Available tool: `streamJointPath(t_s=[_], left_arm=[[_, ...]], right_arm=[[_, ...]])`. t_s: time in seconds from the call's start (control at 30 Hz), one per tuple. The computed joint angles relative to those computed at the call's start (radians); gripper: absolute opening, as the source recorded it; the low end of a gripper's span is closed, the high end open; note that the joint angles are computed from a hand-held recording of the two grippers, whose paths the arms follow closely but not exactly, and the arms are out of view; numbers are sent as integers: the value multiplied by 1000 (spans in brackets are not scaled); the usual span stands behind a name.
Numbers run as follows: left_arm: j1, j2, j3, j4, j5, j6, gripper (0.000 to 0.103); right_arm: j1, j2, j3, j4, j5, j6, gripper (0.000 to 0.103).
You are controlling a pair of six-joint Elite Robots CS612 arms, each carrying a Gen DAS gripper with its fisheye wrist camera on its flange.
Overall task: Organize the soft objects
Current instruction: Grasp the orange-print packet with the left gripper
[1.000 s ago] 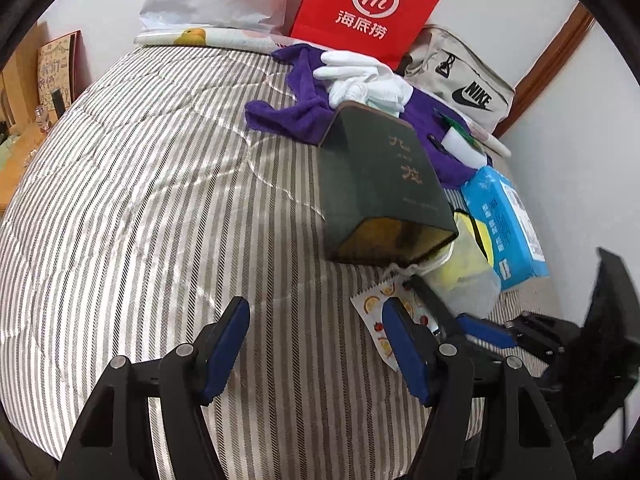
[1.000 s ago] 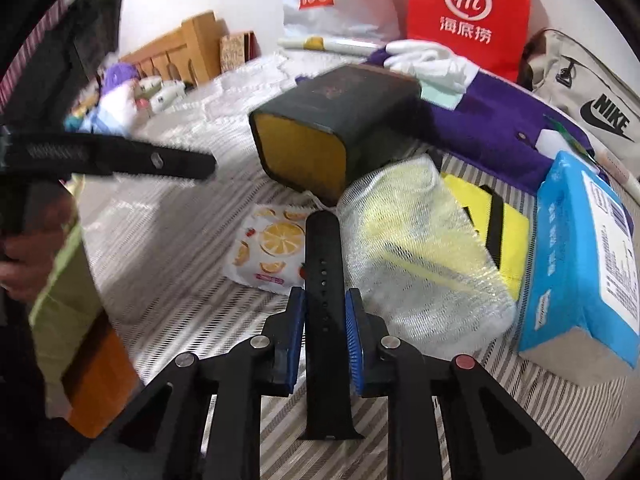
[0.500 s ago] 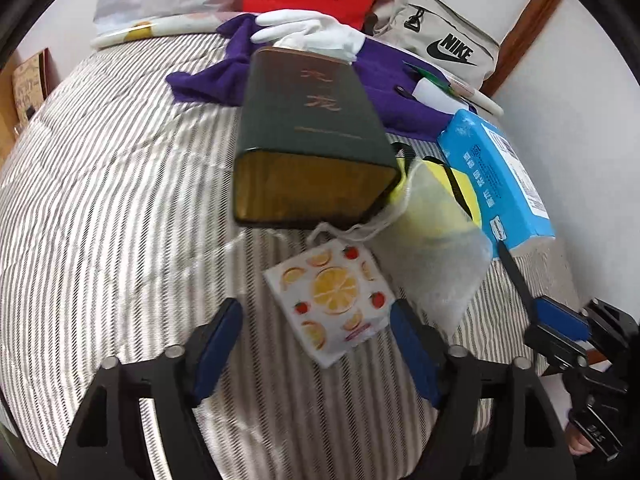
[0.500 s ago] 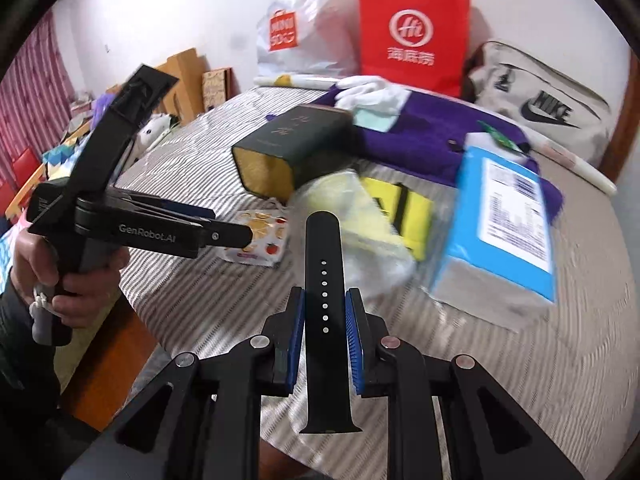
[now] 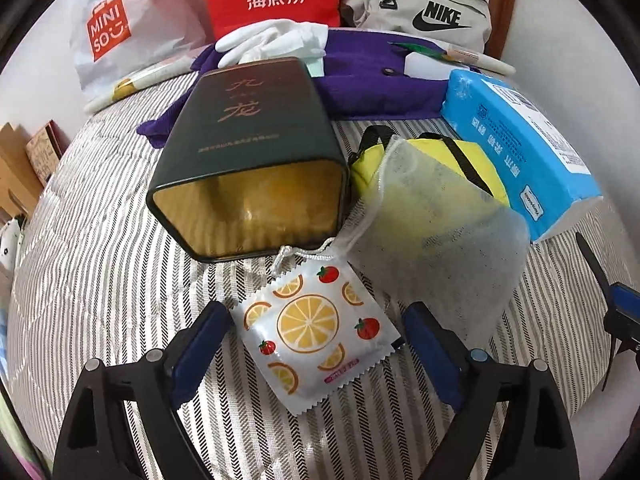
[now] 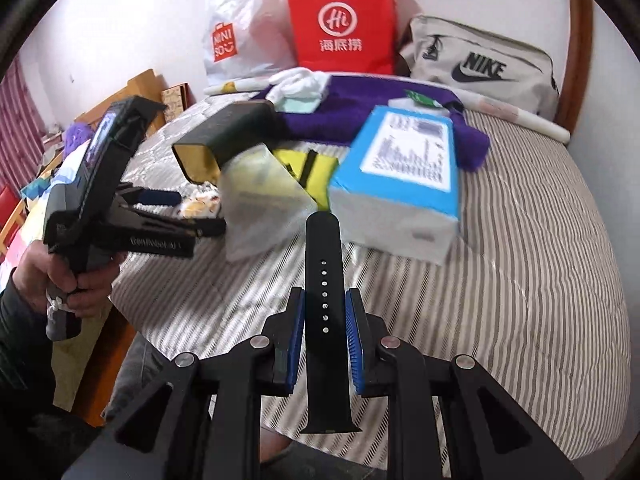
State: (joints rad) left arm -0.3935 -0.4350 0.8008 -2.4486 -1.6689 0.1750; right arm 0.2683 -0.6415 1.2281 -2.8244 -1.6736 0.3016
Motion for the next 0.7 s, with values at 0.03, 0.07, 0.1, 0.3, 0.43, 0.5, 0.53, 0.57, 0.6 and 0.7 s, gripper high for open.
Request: streamJointPath(t_s=[0.03, 0.07, 0.1, 0.3, 0.43, 0.5, 0.53, 0.57, 0.6, 0.7], left_arm=[[0, 2, -1, -11, 0, -2, 81], [-1, -6, 21, -42, 6, -9, 72], [-1, -11, 31, -54, 9, -8, 67], [5, -29, 67, -88, -7, -3, 29], [17, -37, 73, -65, -49, -20, 9], [24, -37, 70, -49, -71, -35, 8], [26, -40, 74, -47, -78, -40, 8], [28, -44, 81, -47, -84, -45, 8], [30, -48, 87, -45, -87, -49, 8], [35, -60, 105, -53, -89, -56, 8]], right_arm=[[0, 0, 4, 0, -2, 8, 20], [-1, -1, 9, -1, 0, 17, 20], [-1, -2, 13, -2, 1, 22, 20], [0, -5, 25, -15, 4, 30, 20], [2, -8, 29, -19, 4, 29, 20], [3, -8, 28, -15, 0, 31, 20], [3, -8, 28, -16, 1, 32, 20], [3, -9, 29, -16, 1, 33, 20], [4, -10, 29, -16, -2, 33, 20], [5, -12, 28, -10, -9, 35, 20]])
